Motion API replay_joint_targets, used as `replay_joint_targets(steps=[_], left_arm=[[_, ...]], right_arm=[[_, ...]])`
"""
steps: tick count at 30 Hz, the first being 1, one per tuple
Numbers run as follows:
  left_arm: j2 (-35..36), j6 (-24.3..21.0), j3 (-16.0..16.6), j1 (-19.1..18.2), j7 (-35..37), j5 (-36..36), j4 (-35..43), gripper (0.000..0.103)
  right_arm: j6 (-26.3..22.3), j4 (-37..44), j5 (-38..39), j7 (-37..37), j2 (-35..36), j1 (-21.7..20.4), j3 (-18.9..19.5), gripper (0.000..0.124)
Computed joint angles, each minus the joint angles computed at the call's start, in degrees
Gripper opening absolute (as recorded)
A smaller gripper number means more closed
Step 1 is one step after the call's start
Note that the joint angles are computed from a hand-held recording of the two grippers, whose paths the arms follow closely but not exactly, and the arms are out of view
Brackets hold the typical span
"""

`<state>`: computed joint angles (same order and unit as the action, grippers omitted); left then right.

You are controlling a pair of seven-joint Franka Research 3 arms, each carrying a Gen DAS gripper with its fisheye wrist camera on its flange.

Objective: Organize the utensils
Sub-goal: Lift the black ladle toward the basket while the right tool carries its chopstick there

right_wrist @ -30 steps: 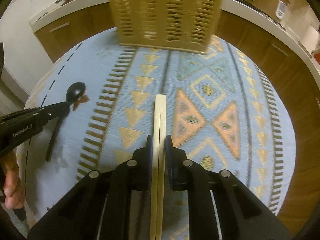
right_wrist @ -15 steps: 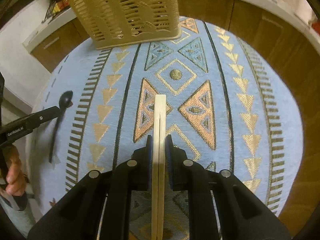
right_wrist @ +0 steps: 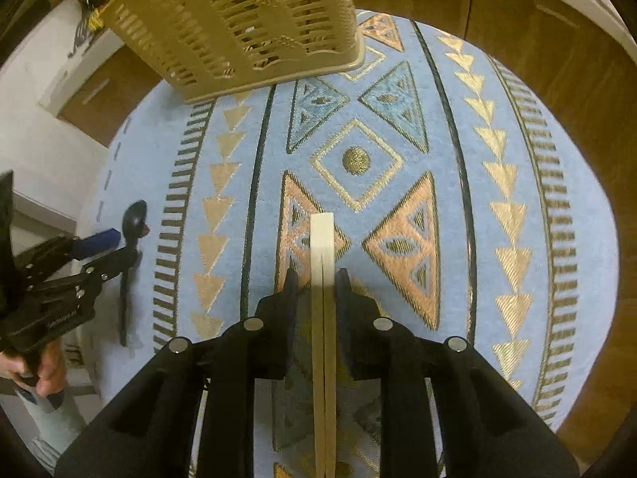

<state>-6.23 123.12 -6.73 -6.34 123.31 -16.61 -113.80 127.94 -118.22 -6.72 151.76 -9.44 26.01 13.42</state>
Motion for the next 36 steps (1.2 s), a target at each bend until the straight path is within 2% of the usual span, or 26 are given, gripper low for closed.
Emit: replay_joint_targets(steps=[4, 5, 7, 8, 10, 12, 19, 26, 32, 36], left_arm=[[-1.49, 4.47, -1.26, -0.78, -1.63, 5.17, -2.66, 0.037], [-1.98, 5.37, -1.23, -1.12, -1.36, 5.18, -3.42, 0.029], [-2.31, 5.91, -1.10, -1.63, -1.55, 5.31, -3.82, 0.023], [-2.72, 7.08, -1.14, -1.85, -1.85, 5.56, -4.56, 0.009], [-3.28, 9.06, -1.18, -2.19, -2.84, 6.39, -5.74, 0.005], [-3.76, 9.98, -0.40, -2.73, -2.16, 4.14, -6.44, 0.005], [-7.47, 13.53, 3.52, -4.54, 5.58, -11.38, -8.34, 0.004], [-10.06, 17.60, 6.17, -6.90, 12.19, -24.77, -7.57, 0.005], [-9.90, 21.03, 6.46, -8.67, 16.76, -35.07, -5.80, 0.005], [-9.52, 21.30, 6.38, -9.31, 19.79, -40.50, -3.49, 0.005]], right_arm=[[-9.01, 7.26, -6.73, 0.45, 5.01, 1.26, 1.43, 0.017], [-11.32, 9.04, -8.88, 0.75, 6.33, 2.02, 1.64, 0.017], [-13.68, 10.90, -11.75, 0.98, 7.81, 3.50, 1.39, 0.013], [-13.73, 11.16, -12.51, 0.95, 8.10, 4.14, 1.13, 0.011], [-13.66, 11.08, -13.28, 1.03, 8.14, 5.03, 0.59, 0.011], [-10.69, 9.36, -13.16, 0.73, 7.03, 5.41, 0.09, 0.011], [-0.50, 2.10, -17.36, 3.54, -0.80, 4.15, 1.36, 0.011], [10.11, -1.95, -23.41, 9.12, -6.74, -0.60, 4.83, 0.011], [19.57, -2.96, -29.41, 12.87, -9.27, -6.00, 7.22, 0.011], [22.32, -0.33, -32.41, 13.04, -8.67, -9.33, 8.40, 0.011]])
